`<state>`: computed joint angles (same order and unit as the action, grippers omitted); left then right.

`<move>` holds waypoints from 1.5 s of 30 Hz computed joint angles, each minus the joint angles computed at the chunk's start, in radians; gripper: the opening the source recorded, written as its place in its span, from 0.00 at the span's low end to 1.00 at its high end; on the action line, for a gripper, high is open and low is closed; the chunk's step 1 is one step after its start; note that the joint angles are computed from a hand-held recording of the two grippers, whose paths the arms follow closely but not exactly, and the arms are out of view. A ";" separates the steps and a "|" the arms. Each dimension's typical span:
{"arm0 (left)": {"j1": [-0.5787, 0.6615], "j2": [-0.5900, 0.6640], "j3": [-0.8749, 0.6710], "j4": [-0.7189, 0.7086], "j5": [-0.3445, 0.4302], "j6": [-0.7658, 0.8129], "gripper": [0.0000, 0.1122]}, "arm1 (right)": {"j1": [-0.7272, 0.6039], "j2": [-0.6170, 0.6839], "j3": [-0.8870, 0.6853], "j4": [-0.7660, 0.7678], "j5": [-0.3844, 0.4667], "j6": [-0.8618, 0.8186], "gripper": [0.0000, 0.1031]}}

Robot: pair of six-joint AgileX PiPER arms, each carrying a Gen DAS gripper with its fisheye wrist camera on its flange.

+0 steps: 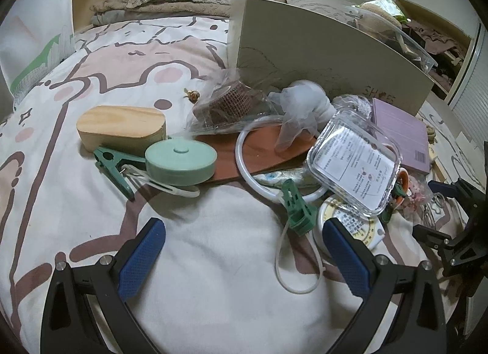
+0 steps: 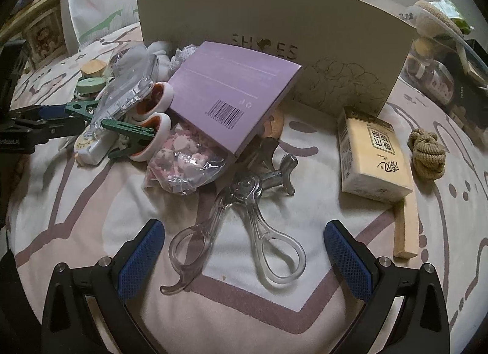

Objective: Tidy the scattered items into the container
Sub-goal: 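Lower both tools toward the scattered items beside the box, then grasp the green clothespin with left tool while right tool grasps the clear scissors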

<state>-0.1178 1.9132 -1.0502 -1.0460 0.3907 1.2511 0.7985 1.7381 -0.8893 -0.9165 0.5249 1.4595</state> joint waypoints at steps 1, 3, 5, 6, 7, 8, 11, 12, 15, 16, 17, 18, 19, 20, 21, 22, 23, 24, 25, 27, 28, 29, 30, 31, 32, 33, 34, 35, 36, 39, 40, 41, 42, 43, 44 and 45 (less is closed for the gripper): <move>-0.002 0.000 0.004 -0.017 -0.005 0.016 0.92 | 0.000 0.002 -0.001 -0.004 -0.001 0.004 1.00; -0.005 -0.008 0.022 -0.069 -0.021 0.068 0.92 | 0.001 0.011 -0.007 -0.017 -0.005 0.019 1.00; -0.010 -0.019 0.049 -0.163 -0.047 0.165 0.88 | 0.002 0.014 -0.003 -0.037 -0.006 0.041 1.00; -0.010 -0.026 0.061 -0.208 -0.060 0.206 0.77 | 0.005 0.014 -0.001 -0.048 -0.002 0.054 1.00; -0.013 -0.027 0.065 -0.213 -0.073 0.210 0.72 | 0.009 0.016 0.001 -0.066 0.000 0.072 1.00; -0.015 -0.029 0.074 -0.251 -0.087 0.246 0.71 | 0.012 0.018 0.000 -0.072 0.001 0.081 1.00; -0.011 -0.037 0.089 -0.324 -0.063 0.348 0.57 | 0.012 0.011 0.014 -0.104 -0.008 0.118 1.00; -0.014 -0.040 0.094 -0.338 -0.062 0.371 0.52 | 0.017 0.011 0.015 -0.117 -0.002 0.131 1.00; -0.025 -0.039 0.092 -0.322 -0.048 0.387 0.44 | 0.037 0.015 0.017 -0.159 0.019 0.176 0.99; -0.025 -0.037 0.090 -0.318 -0.040 0.390 0.43 | 0.039 0.012 0.022 -0.178 0.015 0.193 0.97; -0.020 -0.032 0.083 -0.308 -0.025 0.384 0.41 | 0.040 0.007 0.030 -0.191 0.012 0.207 0.95; -0.011 -0.026 0.074 -0.295 -0.004 0.373 0.39 | 0.041 0.006 0.032 -0.199 0.011 0.215 0.94; -0.007 -0.024 0.070 -0.290 0.009 0.367 0.38 | 0.042 0.005 0.034 -0.209 0.008 0.223 0.91; 0.003 -0.018 0.063 -0.279 0.035 0.356 0.33 | 0.045 0.003 0.038 -0.221 0.006 0.234 0.87; 0.013 -0.014 0.057 -0.282 0.058 0.359 0.27 | 0.047 0.002 0.040 -0.233 0.003 0.243 0.85; 0.016 -0.014 0.057 -0.285 0.071 0.362 0.24 | 0.049 -0.003 0.049 -0.258 -0.008 0.263 0.78; 0.021 -0.009 0.051 -0.276 0.092 0.359 0.21 | 0.054 -0.008 0.058 -0.290 -0.016 0.291 0.70; 0.020 -0.009 0.052 -0.275 0.097 0.361 0.21 | 0.061 -0.007 0.059 -0.301 -0.009 0.302 0.70; 0.020 -0.007 0.049 -0.269 0.106 0.362 0.20 | 0.062 -0.007 0.061 -0.309 -0.010 0.310 0.70; 0.018 -0.010 0.054 -0.279 0.115 0.377 0.17 | 0.050 -0.011 0.070 -0.325 -0.030 0.328 0.70; 0.017 -0.011 0.057 -0.284 0.115 0.383 0.17 | 0.048 -0.012 0.072 -0.331 -0.035 0.335 0.70; 0.015 -0.013 0.059 -0.288 0.116 0.391 0.16 | 0.049 -0.013 0.073 -0.333 -0.034 0.337 0.70; 0.015 -0.016 0.065 -0.296 0.115 0.402 0.15 | 0.050 -0.012 0.073 -0.334 -0.032 0.338 0.70; 0.013 -0.020 0.070 -0.303 0.114 0.413 0.15 | 0.050 -0.011 0.072 -0.336 -0.031 0.340 0.70; 0.013 -0.022 0.074 -0.309 0.114 0.423 0.15 | 0.050 -0.012 0.073 -0.336 -0.032 0.341 0.70; 0.012 -0.026 0.080 -0.320 0.111 0.438 0.15 | 0.053 -0.012 0.072 -0.336 -0.030 0.343 0.70; 0.009 -0.032 0.089 -0.333 0.108 0.455 0.15 | 0.054 -0.012 0.071 -0.337 -0.029 0.345 0.70; 0.006 -0.036 0.094 -0.340 0.105 0.464 0.14 | 0.054 -0.013 0.074 -0.341 -0.031 0.349 0.70; 0.003 -0.043 0.100 -0.346 0.098 0.470 0.14 | 0.053 -0.015 0.075 -0.342 -0.033 0.350 0.70; 0.008 -0.050 0.093 -0.308 0.103 0.413 0.14 | 0.053 -0.028 0.081 -0.338 -0.037 0.350 0.69; 0.014 -0.054 0.091 -0.303 0.112 0.402 0.14 | 0.056 -0.034 0.085 -0.341 -0.035 0.353 0.68; 0.021 -0.060 0.090 -0.294 0.123 0.385 0.14 | 0.060 -0.042 0.088 -0.339 -0.032 0.354 0.68; 0.026 -0.064 0.090 -0.288 0.131 0.374 0.14 | 0.065 -0.049 0.089 -0.334 -0.027 0.353 0.68; 0.034 -0.072 0.091 -0.277 0.145 0.353 0.14 | 0.069 -0.055 0.091 -0.334 -0.024 0.354 0.68; 0.038 -0.080 0.093 -0.265 0.151 0.335 0.14 | 0.078 -0.065 0.095 -0.336 -0.015 0.360 0.68; 0.040 -0.087 0.098 -0.261 0.152 0.331 0.14 | 0.086 -0.070 0.097 -0.342 -0.005 0.369 0.68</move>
